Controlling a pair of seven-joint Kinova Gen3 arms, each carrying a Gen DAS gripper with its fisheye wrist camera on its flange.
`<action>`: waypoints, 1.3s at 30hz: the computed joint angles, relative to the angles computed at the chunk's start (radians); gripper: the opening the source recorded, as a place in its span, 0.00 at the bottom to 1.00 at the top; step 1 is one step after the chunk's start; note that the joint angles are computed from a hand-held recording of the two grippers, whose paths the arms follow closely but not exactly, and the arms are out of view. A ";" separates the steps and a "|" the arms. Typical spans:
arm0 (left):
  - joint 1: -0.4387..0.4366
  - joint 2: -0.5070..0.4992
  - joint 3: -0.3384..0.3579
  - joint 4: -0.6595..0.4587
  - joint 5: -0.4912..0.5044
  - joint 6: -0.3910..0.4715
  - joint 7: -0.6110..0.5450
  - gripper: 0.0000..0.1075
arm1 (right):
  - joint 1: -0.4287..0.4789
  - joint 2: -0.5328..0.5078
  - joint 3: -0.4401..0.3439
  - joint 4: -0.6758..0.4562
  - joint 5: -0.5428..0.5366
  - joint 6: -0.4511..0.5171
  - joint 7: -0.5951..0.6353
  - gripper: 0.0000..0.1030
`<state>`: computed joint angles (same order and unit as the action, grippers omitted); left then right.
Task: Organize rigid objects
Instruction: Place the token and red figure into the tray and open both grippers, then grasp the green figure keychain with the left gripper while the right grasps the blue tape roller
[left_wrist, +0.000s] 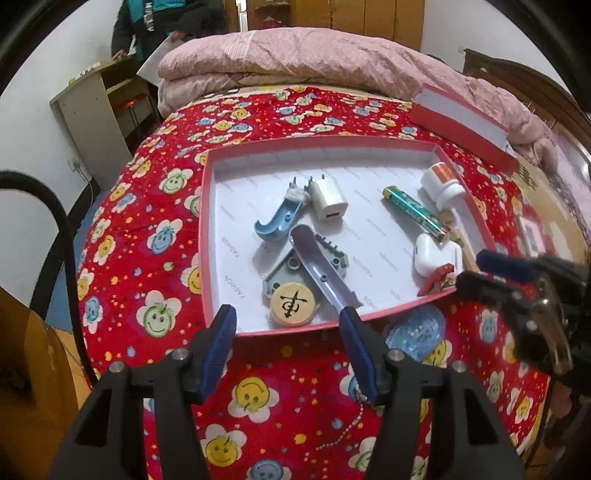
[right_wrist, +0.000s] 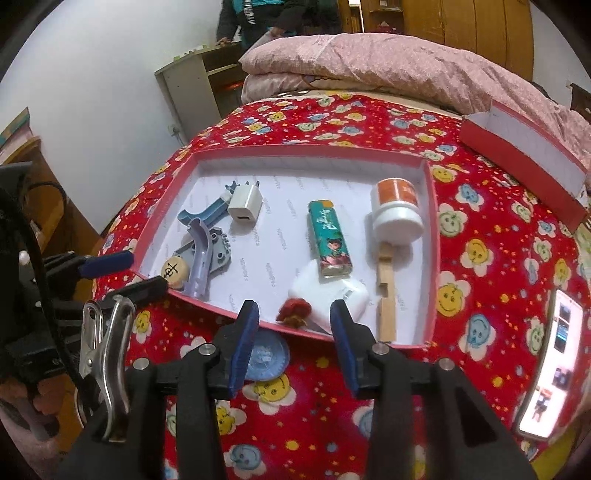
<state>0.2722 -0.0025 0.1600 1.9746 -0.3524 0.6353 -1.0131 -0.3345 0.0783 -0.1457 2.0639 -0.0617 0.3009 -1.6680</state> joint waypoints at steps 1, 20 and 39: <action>0.000 -0.004 0.000 0.001 0.006 0.002 0.000 0.57 | 0.004 -0.005 0.000 0.004 -0.006 0.002 0.007 0.40; 0.019 -0.047 0.051 0.069 0.044 0.045 0.020 0.59 | -0.009 -0.082 -0.004 0.125 0.010 0.045 -0.043 0.41; 0.061 -0.024 0.058 0.120 0.151 -0.028 -0.080 0.59 | 0.008 -0.086 0.007 0.188 -0.165 0.065 0.129 0.41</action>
